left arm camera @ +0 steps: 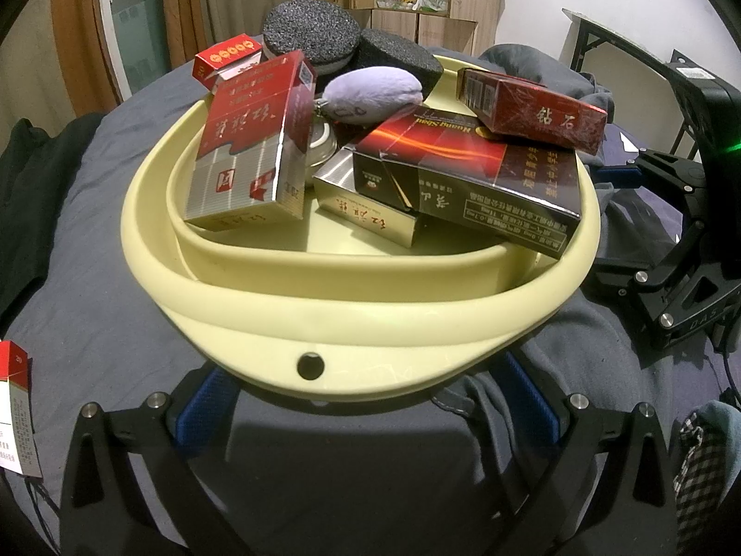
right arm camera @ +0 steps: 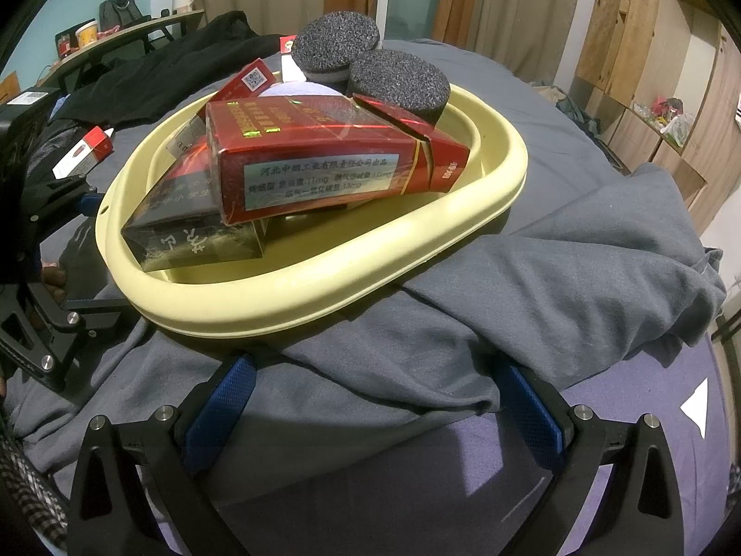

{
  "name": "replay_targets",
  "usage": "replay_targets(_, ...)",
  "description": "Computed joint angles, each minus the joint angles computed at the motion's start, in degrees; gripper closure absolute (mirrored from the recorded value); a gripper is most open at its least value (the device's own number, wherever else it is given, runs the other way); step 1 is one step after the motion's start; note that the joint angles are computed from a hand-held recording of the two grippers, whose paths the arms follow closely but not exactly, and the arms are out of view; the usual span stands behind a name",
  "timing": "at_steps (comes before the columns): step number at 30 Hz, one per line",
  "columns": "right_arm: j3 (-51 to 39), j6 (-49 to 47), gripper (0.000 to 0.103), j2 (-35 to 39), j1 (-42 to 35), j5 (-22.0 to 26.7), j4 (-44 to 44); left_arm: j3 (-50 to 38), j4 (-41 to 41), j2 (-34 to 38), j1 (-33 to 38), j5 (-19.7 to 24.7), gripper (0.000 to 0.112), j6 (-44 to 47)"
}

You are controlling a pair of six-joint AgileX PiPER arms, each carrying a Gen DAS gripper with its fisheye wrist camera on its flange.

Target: Organize rigid objects

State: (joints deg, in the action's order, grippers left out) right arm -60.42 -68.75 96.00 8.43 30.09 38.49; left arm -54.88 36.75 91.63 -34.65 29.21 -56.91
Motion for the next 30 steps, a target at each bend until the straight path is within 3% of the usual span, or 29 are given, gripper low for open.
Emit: replay_targets(30, -0.5, -0.8, 0.000, 0.3, -0.5, 0.4, 0.3, 1.6, 1.6, -0.7, -0.3, -0.7, 0.009, -2.0)
